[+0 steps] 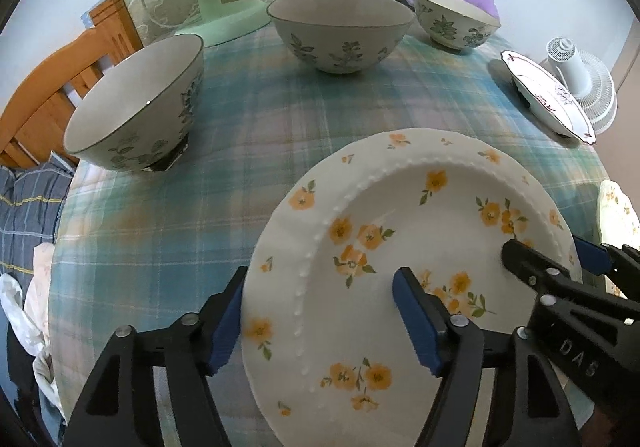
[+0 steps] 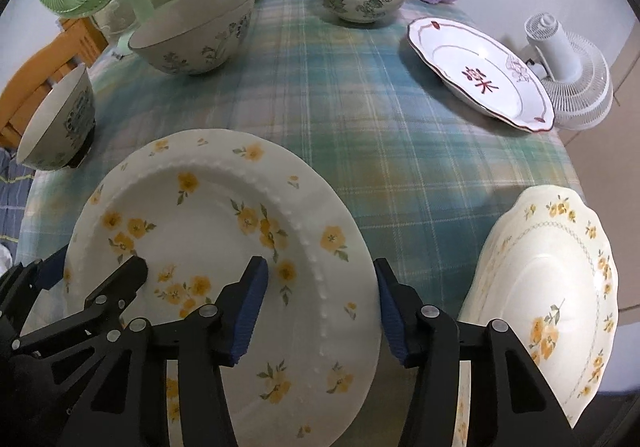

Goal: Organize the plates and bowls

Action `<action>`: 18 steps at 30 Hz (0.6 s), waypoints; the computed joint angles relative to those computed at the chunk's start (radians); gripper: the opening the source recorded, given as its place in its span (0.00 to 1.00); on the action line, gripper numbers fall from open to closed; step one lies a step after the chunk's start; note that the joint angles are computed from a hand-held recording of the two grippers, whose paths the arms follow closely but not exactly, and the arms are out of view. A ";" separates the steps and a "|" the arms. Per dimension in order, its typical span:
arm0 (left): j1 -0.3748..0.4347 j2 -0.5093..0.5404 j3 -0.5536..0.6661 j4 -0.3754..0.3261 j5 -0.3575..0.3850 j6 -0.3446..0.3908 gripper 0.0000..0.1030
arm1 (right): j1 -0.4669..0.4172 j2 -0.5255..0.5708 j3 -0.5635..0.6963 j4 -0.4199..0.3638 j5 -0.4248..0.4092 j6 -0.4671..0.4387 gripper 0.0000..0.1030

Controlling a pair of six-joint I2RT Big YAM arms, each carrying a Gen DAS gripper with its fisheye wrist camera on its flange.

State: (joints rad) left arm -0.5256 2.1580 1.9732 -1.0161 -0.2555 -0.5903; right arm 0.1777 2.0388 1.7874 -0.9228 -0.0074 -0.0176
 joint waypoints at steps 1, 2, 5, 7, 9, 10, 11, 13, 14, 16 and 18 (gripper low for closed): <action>0.002 0.001 0.003 -0.003 0.004 -0.007 0.73 | 0.001 0.002 0.002 0.003 0.004 0.000 0.59; 0.003 0.003 0.007 -0.007 0.007 -0.012 0.72 | 0.000 0.002 0.001 0.003 0.001 0.008 0.59; 0.004 0.006 0.018 -0.024 0.014 -0.022 0.71 | 0.003 0.006 0.011 -0.011 0.016 0.013 0.60; 0.003 0.001 0.016 -0.040 0.021 -0.035 0.70 | 0.005 0.013 0.029 -0.040 0.020 0.023 0.60; 0.001 -0.016 -0.004 -0.044 0.025 -0.037 0.70 | 0.010 0.003 0.020 -0.055 0.024 0.033 0.60; -0.001 -0.026 -0.015 -0.046 0.029 -0.036 0.69 | 0.013 -0.008 0.008 -0.056 0.026 0.036 0.60; -0.002 -0.033 -0.023 -0.051 0.034 -0.035 0.69 | 0.015 -0.020 -0.007 -0.056 0.032 0.040 0.60; -0.006 -0.057 -0.050 -0.056 0.045 -0.045 0.68 | 0.022 -0.046 -0.037 -0.057 0.039 0.047 0.60; -0.010 -0.072 -0.067 -0.053 0.048 -0.049 0.68 | 0.024 -0.064 -0.057 -0.054 0.044 0.053 0.60; -0.017 -0.100 -0.103 -0.045 0.054 -0.053 0.68 | 0.030 -0.094 -0.090 -0.053 0.056 0.073 0.60; -0.020 -0.126 -0.135 -0.034 0.069 -0.052 0.68 | 0.037 -0.118 -0.114 -0.060 0.069 0.086 0.60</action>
State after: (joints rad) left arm -0.5451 2.0323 1.8384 -1.0499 -0.1868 -0.6424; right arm 0.2143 1.9205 1.6731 -0.9830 0.0619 0.0684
